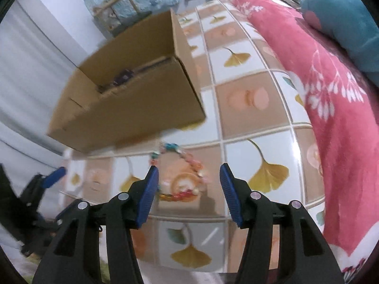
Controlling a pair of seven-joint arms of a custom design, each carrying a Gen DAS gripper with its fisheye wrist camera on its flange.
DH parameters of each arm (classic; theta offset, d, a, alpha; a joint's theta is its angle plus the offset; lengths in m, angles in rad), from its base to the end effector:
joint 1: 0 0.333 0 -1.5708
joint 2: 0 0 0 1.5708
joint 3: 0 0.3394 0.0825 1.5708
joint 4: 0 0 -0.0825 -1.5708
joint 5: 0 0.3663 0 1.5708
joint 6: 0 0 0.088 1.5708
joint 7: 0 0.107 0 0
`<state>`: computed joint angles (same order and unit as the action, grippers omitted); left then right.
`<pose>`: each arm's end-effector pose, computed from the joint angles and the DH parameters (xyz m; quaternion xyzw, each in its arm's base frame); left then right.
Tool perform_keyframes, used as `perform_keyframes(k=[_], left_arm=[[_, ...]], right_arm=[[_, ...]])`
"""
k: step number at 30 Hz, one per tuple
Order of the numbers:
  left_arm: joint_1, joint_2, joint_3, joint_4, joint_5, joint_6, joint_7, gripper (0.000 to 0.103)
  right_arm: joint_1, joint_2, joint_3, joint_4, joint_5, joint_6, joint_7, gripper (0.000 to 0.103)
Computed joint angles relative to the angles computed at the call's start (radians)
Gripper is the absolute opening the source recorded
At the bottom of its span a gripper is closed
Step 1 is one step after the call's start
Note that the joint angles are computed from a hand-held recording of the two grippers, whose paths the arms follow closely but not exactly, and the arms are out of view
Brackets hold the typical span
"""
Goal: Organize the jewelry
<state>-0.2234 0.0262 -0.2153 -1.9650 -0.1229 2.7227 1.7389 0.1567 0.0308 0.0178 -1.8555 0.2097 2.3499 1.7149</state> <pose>0.5422 -0.2479 0.5752 -0.4714 0.8051 -0.3121 0.1795 0.5839 0.1058 0.5784 -0.6568 0.7131 -0.0612 0.2376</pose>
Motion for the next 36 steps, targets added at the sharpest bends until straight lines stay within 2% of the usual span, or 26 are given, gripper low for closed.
perform_keyframes(k=[2,7,13,21,25,28,36], left_arm=[[-0.001,-0.006,-0.005,-0.016,-0.063,0.006,0.039,0.075],[-0.011,0.001,-0.012,-0.023,-0.105,0.007,0.053,0.075],[-0.020,0.006,-0.014,-0.022,-0.067,0.014,0.058,0.075],[-0.022,0.010,-0.018,-0.015,-0.137,-0.065,0.134,0.075],[-0.025,0.011,-0.014,-0.024,-0.087,-0.086,0.100,0.075],[-0.025,0.009,-0.014,-0.030,-0.075,-0.086,0.096,0.075],[-0.027,0.023,-0.013,-0.029,-0.049,-0.069,0.086,0.075]], right_arm=[[0.003,0.004,0.002,-0.006,-0.007,-0.007,0.003,0.042],[0.008,0.036,0.009,0.007,-0.035,0.002,0.008,0.035],[0.016,0.086,0.017,0.047,-0.104,-0.014,0.015,0.022],[0.014,0.087,0.020,0.039,-0.128,-0.007,0.017,0.021],[0.018,0.085,0.018,0.029,-0.157,-0.003,0.038,0.014],[0.016,0.076,0.015,0.019,-0.167,-0.008,0.059,0.010],[0.012,0.034,-0.001,-0.025,-0.249,-0.024,0.160,0.010]])
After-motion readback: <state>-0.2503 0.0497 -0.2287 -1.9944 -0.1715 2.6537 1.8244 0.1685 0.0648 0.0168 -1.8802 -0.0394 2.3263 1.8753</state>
